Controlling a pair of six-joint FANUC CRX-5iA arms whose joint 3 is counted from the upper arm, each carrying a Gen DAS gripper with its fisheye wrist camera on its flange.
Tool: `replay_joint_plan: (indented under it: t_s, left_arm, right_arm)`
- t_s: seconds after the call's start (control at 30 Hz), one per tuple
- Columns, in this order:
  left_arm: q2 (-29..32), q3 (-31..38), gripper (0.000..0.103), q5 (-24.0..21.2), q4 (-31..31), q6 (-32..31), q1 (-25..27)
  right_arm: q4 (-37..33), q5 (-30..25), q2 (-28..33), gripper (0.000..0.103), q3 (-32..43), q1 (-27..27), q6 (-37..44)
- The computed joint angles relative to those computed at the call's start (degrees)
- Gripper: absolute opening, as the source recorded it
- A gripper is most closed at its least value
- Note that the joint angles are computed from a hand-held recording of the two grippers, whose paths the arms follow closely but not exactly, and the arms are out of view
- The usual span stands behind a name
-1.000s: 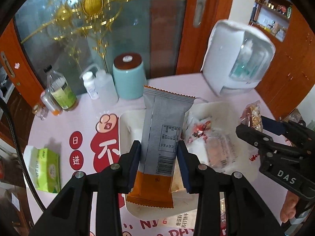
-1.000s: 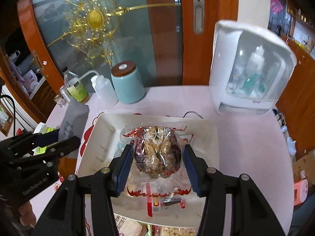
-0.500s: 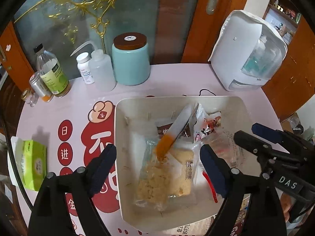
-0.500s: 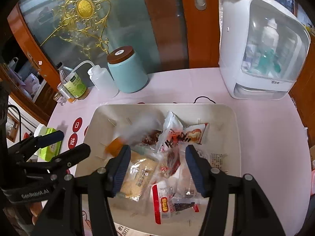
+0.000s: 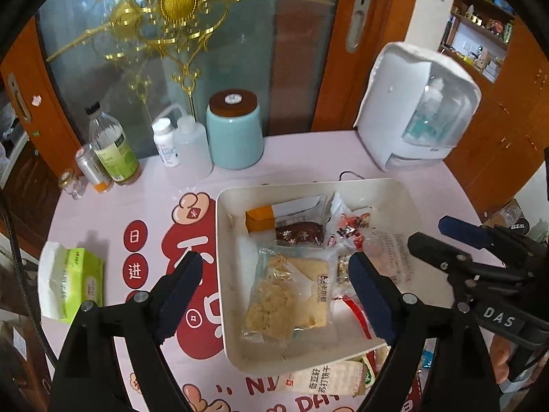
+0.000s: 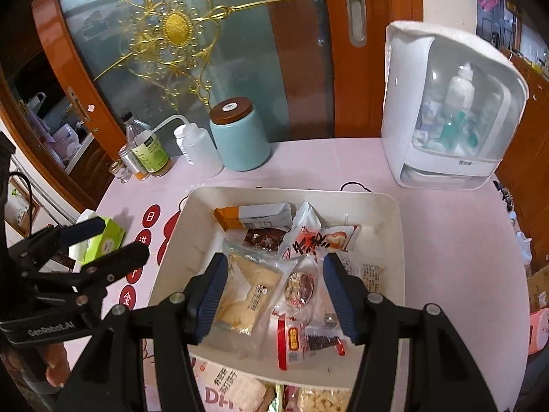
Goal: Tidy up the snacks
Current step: 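Move both grippers back over the remaining snacks on the table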
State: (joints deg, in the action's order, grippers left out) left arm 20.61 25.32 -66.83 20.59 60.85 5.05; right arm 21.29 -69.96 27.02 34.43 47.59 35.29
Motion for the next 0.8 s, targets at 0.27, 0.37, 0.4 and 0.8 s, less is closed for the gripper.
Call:
replay_joint_plan:
  t_s: [0.27,0.37,0.4,0.8]
  left_arm:
    - [-6.92,-5.78,0.086,0.84,3.77,-3.23,2.19]
    - [-9.46,-8.36,0.086,-0.14,6.03,-4.82,3.54]
    - [-10.44,-9.42,0.086,-0.33,6.59,-5.52,3.98]
    - [-23.78,-28.05,0.086,-2.28,17.44,-21.02,9.57]
  right_arm:
    - [4.79,-3.25,-3.11,0.058,-1.87,4.15,-2.61]
    - [7.04,-4.57,-4.76,0.058,-3.56,6.04,-4.26]
    - [7.66,-5.06,-5.32,0.058,-4.19,6.66,-4.92]
    - [15.95,-8.69,-13.72,0.058,-18.81,17.05,-22.22]
